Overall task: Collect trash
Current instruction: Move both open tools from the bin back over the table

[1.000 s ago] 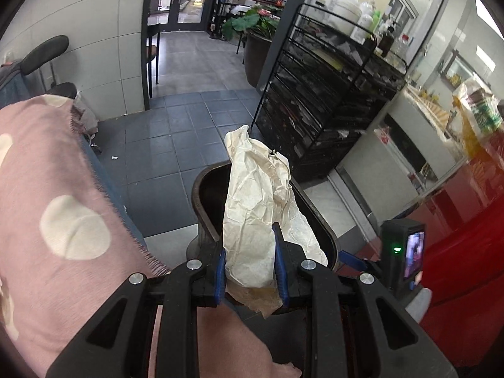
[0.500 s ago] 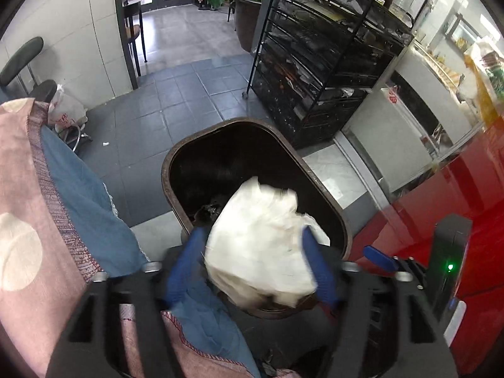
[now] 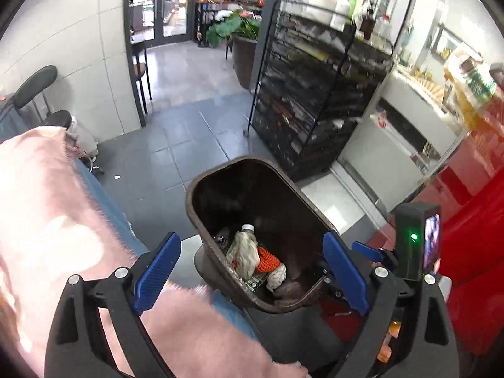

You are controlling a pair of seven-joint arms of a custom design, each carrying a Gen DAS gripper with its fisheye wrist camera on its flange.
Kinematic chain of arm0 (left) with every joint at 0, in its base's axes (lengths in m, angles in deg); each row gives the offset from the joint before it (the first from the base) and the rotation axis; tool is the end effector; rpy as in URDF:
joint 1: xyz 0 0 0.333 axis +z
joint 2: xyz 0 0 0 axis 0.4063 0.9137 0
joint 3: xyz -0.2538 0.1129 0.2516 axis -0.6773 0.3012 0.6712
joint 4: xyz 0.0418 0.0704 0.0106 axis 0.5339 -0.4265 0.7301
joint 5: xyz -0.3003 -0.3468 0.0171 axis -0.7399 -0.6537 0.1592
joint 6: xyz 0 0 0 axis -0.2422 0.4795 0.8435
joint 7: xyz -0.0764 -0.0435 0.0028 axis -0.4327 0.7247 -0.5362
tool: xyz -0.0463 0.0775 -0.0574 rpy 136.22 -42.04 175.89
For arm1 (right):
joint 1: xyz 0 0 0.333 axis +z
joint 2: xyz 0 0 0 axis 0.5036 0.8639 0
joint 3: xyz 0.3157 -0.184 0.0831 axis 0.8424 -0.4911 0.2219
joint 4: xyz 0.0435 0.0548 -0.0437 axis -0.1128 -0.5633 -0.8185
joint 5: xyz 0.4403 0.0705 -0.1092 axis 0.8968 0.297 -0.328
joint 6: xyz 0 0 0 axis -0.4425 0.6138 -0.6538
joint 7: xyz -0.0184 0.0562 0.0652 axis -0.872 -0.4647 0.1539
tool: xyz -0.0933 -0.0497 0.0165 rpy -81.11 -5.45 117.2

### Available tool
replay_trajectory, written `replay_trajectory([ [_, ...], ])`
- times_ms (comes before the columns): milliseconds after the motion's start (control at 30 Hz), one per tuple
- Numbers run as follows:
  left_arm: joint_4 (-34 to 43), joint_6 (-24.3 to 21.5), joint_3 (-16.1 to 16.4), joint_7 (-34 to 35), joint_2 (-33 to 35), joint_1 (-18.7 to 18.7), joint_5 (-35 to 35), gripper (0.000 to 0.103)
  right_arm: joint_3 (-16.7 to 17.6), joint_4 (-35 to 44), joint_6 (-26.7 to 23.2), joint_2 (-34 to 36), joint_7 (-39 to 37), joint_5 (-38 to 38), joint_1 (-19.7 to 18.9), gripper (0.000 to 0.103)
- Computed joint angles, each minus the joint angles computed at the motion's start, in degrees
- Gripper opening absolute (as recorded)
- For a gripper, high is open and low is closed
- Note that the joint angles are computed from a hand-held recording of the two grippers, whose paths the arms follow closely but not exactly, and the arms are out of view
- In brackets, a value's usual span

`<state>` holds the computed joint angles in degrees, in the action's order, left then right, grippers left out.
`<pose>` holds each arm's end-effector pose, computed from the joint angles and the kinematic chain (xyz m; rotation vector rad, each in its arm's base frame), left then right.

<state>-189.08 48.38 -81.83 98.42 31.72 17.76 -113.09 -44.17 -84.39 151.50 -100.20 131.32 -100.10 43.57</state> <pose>0.5406 -0.1021 0.5931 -1.0220 2.7159 -1.0153 0.4333 0.2159 0.4868 -1.0895 2.5063 -0.4977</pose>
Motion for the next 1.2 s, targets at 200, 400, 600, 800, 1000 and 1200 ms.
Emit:
replay_trajectory([
  [200,-0.9,1.2,2.6,0.3,-2.3,1.9,-2.4,0.094,0.0,3.4,2.6,1.9,-3.0,-0.8,0.8,0.081],
  [400,-1.7,4.3,4.7,-0.3,-3.6,4.7,-2.6,0.094,-0.4,8.8,6.1,5.9,-9.2,-0.2,2.6,0.082],
  [600,-2.4,8.0,6.9,-3.2,-3.3,8.1,-1.0,0.094,-1.0,16.5,9.3,11.5,-18.4,1.8,5.8,0.082],
  [800,-1.2,13.6,7.7,-7.6,-0.6,12.2,3.6,0.094,-1.6,26.0,11.2,18.3,-29.5,5.0,9.4,0.082],
  [1000,1.1,19.2,8.1,-10.3,3.1,16.2,9.0,0.094,-1.9,38.4,8.6,27.3,-45.1,11.2,13.4,0.082],
  [1200,3.4,20.6,8.0,-9.9,6.1,18.7,13.2,0.094,-2.4,55.1,-0.7,38.8,-60.3,13.5,17.4,0.082],
])
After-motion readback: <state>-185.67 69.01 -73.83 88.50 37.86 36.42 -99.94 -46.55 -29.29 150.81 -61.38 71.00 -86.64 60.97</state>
